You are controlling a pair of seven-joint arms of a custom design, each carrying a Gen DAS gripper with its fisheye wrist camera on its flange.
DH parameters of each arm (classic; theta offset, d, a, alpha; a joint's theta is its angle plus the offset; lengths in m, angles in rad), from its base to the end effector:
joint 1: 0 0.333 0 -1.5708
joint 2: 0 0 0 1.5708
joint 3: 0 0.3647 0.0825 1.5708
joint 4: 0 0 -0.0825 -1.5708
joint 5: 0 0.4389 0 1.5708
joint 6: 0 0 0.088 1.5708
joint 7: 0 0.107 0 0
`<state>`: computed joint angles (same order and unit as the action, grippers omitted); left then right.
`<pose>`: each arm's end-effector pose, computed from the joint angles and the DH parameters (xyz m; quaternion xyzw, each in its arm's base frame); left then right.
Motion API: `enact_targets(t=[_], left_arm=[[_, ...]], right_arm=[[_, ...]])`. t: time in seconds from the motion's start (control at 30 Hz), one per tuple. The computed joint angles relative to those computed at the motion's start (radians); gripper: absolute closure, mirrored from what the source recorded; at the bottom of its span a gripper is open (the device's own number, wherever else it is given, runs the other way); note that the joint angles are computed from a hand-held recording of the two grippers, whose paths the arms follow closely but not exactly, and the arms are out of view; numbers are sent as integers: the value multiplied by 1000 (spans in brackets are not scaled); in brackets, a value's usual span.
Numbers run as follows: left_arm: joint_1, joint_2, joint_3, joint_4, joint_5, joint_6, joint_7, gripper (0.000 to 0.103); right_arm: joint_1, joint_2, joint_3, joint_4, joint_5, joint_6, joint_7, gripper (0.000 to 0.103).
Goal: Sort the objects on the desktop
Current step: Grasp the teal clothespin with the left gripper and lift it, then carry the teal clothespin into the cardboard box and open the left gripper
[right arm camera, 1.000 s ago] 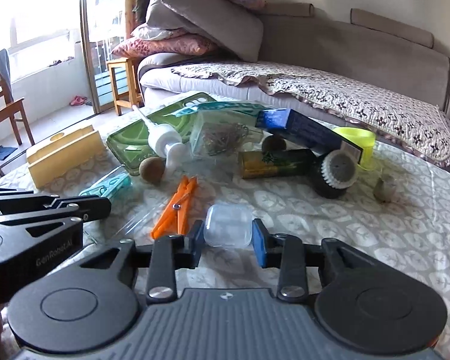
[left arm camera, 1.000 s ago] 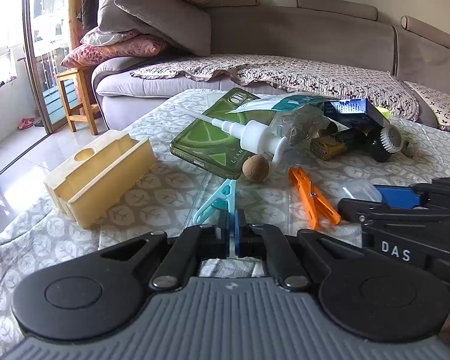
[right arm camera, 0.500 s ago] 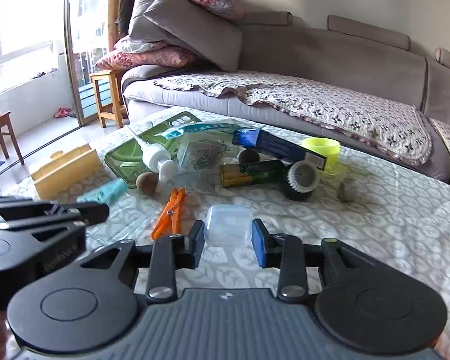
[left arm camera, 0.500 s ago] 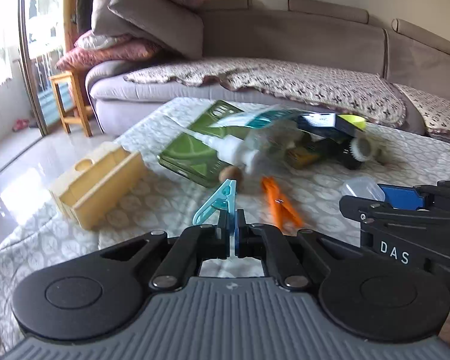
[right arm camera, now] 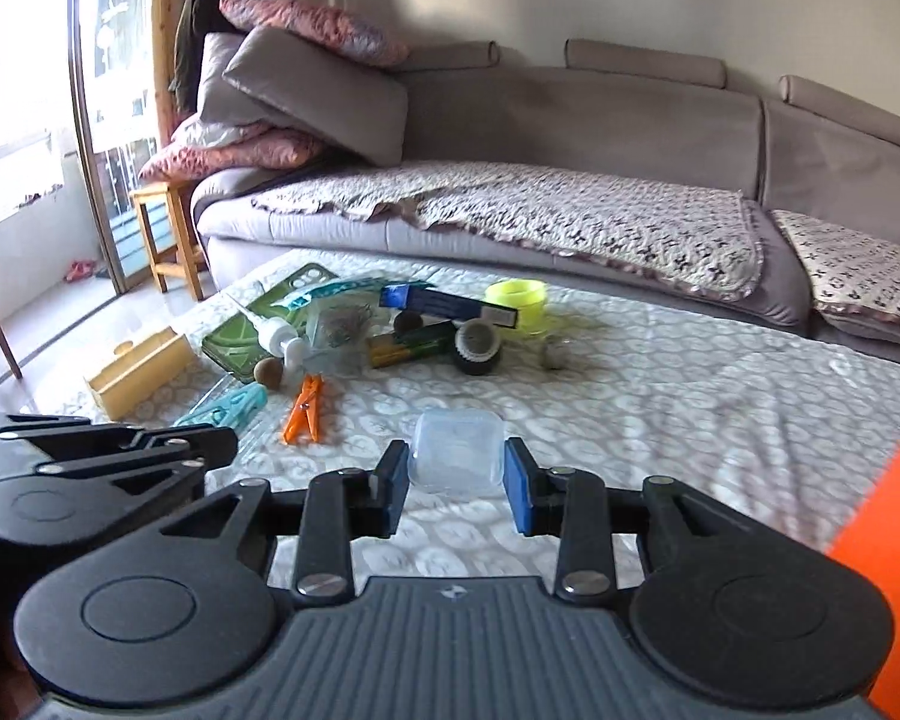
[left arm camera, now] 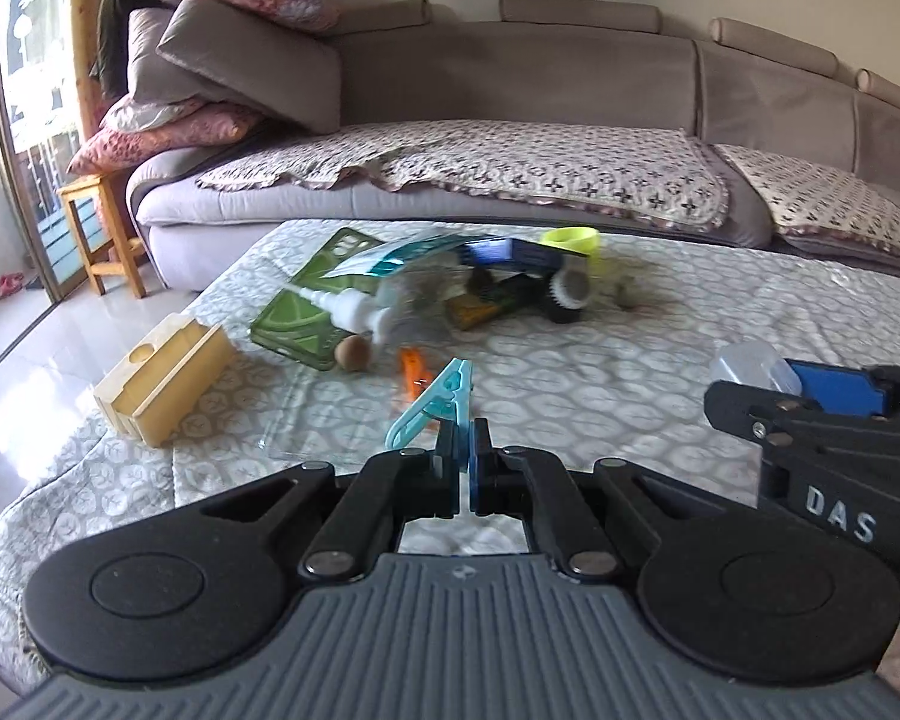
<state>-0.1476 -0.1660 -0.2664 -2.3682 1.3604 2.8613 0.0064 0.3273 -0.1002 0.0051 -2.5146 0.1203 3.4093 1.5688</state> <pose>0.4664 -0.2669 0.4425 -0.6046 0.6613 -0.3085 0.3193 0.5111 0.1621 0.4461 -0.6810 0.5560 -0.2659 0.3955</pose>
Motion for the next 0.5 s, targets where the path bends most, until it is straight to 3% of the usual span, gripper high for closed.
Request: enact_targets(t=[0.07,0.23,0.5], left_arm=[[-7,-3,-6,-1,-7,-7,9,97],[-21,7,-15,8,-6,-22,14,97],[-42,14,-18,18,13,-23,-3,97]], right_arm=[[23,-25,-36,-29,-27,1,51,71],[9,-61,-15,-71,12,26,49,71],[28,-85,-55,-113,-31,67,87,71]])
